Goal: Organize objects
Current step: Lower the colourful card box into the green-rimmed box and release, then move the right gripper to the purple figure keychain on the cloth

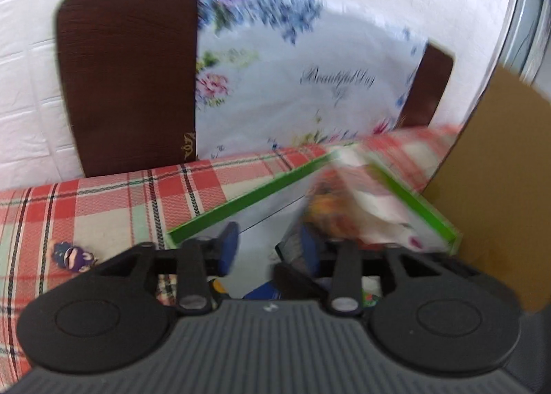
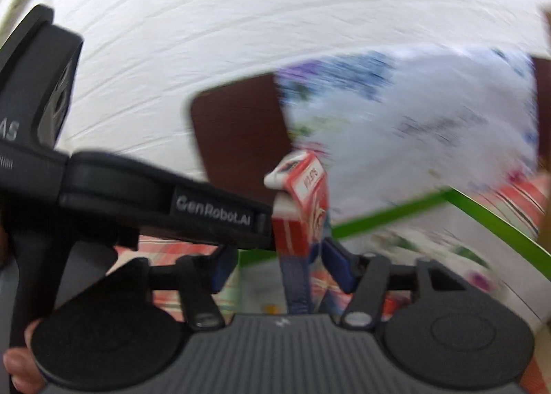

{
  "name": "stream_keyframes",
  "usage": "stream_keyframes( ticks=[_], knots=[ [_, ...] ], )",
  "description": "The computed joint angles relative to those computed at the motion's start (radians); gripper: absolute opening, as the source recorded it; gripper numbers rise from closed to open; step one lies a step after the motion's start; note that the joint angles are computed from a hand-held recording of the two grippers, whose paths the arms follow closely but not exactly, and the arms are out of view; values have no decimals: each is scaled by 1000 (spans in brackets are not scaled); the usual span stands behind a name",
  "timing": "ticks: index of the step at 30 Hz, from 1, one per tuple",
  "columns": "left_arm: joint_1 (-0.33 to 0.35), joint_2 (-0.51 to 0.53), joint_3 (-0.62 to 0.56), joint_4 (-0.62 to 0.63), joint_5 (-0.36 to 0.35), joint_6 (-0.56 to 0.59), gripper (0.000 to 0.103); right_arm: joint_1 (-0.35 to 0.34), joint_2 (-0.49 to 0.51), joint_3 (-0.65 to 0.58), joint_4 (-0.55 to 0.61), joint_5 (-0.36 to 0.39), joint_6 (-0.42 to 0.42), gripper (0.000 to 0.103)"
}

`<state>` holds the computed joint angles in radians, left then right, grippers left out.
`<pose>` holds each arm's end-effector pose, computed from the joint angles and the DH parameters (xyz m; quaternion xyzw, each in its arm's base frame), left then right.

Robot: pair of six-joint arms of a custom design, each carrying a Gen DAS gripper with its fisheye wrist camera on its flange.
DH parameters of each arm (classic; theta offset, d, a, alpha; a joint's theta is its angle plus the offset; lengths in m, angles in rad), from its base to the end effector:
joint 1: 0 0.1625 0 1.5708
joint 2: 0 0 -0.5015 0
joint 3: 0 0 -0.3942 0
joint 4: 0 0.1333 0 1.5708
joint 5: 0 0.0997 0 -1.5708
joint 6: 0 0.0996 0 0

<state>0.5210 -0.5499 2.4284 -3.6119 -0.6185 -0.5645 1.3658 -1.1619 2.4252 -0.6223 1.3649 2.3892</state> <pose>-0.2540 -0.3930 0.0081 0.1767 0.8688 -0.3799 0.2638 0.0818 -0.3615 0.1087 0.2847 -0.8436 0.4381 0.1239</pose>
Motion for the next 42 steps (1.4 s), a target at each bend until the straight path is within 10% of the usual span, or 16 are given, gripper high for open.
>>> stream_keyframes(
  ticks=[8,17,28,42],
  knots=[
    [-46,-3,-46,168,100,-74,56,-179,-66,24,18,-142,28,71],
    [-145,-67,-45,635,238,-405,62,-264,-180,104,-88,-223,142,72],
    [-218,-163,-24,1085,226,-795,65,-182,-32,53,-69,-78,48,68],
    [-303,-214,53,1242,143,-1043,68,-295,-237,249,-196,-317,4,79]
  ],
)
